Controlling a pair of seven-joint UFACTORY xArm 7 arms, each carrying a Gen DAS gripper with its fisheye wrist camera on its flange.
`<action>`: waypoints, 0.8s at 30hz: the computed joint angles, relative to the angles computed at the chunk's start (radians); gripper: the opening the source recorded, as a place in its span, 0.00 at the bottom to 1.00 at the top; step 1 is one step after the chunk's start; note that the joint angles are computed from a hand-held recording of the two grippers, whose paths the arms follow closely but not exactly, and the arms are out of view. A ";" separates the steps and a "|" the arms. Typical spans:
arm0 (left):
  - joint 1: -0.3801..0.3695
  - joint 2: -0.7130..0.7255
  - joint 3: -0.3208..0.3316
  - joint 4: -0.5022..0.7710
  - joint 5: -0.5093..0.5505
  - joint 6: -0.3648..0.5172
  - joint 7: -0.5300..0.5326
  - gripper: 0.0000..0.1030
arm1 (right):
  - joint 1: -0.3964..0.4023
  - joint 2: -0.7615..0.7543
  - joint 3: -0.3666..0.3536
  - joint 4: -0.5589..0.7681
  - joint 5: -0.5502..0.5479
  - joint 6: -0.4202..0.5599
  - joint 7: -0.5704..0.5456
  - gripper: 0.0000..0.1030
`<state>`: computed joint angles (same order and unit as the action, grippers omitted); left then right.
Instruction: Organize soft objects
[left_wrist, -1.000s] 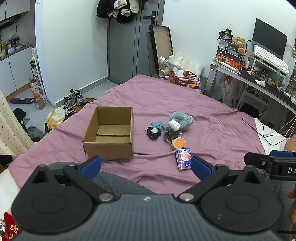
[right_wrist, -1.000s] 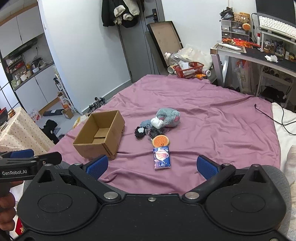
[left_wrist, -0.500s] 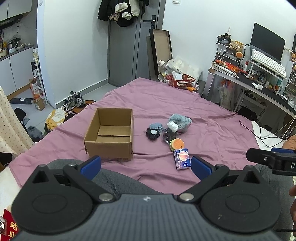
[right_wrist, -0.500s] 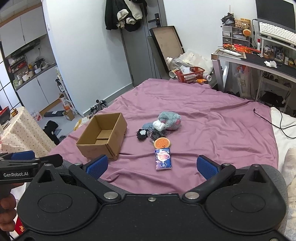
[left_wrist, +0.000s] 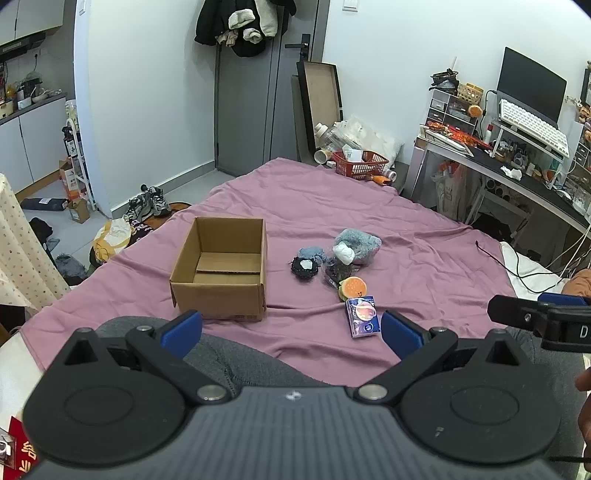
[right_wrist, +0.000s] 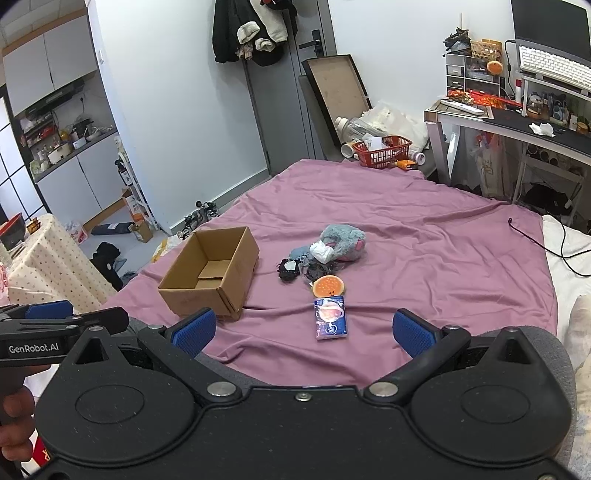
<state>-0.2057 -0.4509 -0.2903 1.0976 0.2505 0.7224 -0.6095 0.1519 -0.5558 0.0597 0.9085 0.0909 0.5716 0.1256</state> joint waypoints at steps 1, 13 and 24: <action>0.000 0.001 -0.001 -0.001 0.001 -0.003 -0.002 0.99 | 0.001 0.000 0.000 0.000 0.000 0.000 -0.001 1.00; -0.001 0.001 -0.002 0.008 0.001 0.015 -0.009 0.99 | 0.008 -0.004 -0.007 -0.003 0.004 -0.003 -0.007 1.00; -0.005 0.005 0.012 0.006 -0.016 0.007 0.008 0.99 | 0.002 -0.001 -0.001 -0.004 0.001 0.005 0.001 1.00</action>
<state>-0.2112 -0.4457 -0.2781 1.1036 0.2341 0.7297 -0.6019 0.1539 -0.5570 0.0583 0.9045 0.0922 0.5767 0.1267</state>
